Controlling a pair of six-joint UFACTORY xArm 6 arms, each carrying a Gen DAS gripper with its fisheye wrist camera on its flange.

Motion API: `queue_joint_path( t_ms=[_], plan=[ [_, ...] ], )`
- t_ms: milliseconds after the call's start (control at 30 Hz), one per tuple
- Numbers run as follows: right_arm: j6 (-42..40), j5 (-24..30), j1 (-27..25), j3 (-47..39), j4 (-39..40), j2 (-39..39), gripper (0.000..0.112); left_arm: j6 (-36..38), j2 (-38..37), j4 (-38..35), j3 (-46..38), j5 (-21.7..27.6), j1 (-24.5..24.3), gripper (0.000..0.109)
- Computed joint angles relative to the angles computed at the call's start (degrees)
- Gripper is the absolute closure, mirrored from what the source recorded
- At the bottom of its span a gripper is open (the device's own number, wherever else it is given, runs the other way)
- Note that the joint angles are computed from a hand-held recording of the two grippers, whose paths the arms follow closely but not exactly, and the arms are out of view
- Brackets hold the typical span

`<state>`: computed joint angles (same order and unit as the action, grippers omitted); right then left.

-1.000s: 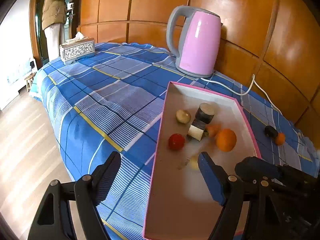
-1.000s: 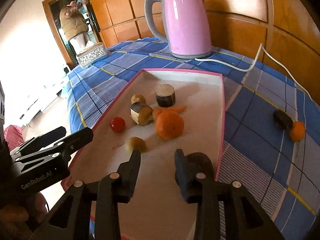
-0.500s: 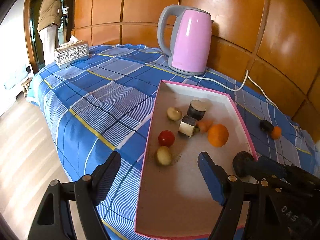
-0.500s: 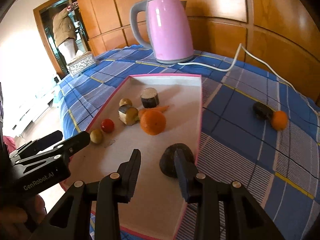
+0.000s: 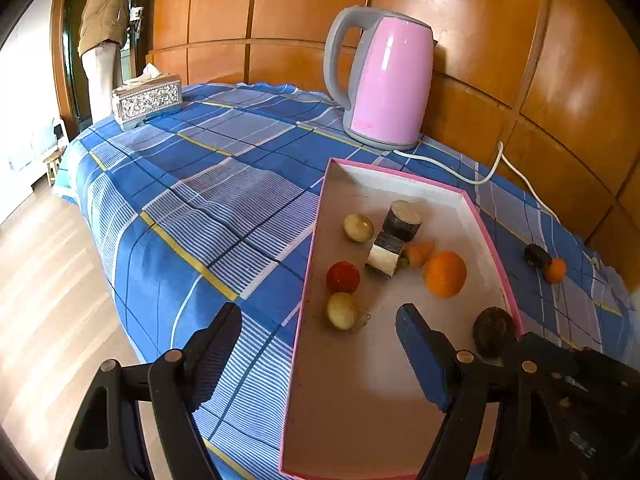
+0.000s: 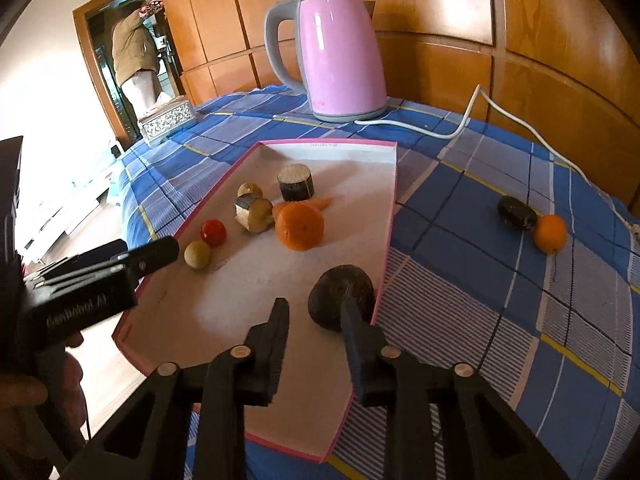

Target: Organize fruits

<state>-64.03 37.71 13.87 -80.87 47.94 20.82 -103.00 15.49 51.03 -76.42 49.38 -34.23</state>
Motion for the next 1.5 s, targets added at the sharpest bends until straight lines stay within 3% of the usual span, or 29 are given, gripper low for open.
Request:
queue_joint_path(
  t_ms=[133, 200, 333, 567, 800, 1267, 1500],
  plan=[
    [4.0, 2.2, 0.4, -3.6, -4.4, 3.1, 0.087, 0.0, 0.1, 0.2, -0.2, 0.0, -0.1, 0.029],
    [5.2, -0.1, 1.2, -4.9, -5.8, 4.4, 0.087, 0.3, 0.4, 0.0, -0.4, -0.1, -0.2, 0.029],
    [5.5, 0.3, 0.9, -8.0, -2.0, 5.7, 0.087, 0.8, 0.8, -0.2, -1.0, -0.1, -0.3, 0.029],
    [4.7, 0.4, -2.0, -2.7, 1.5, 1.0, 0.085, 1.9, 1.3, -0.4, -1.7, -0.4, -0.7, 0.029],
    [11.3, -6.0, -3.6, 1.1, -1.9, -0.5, 0.079, 3.8, 1.8, 1.1, -3.8, -0.1, -2.1, 0.029],
    [13.9, -17.1, -5.0, 5.7, -5.7, -2.3, 0.076, 8.9, 3.8, 0.2, -6.9, -2.3, -3.3, 0.029],
    [17.3, -19.9, -6.5, 5.2, -8.8, -0.9, 0.074, 10.9, 4.8, -0.7, -7.7, -2.6, -3.5, 0.029]
  ],
)
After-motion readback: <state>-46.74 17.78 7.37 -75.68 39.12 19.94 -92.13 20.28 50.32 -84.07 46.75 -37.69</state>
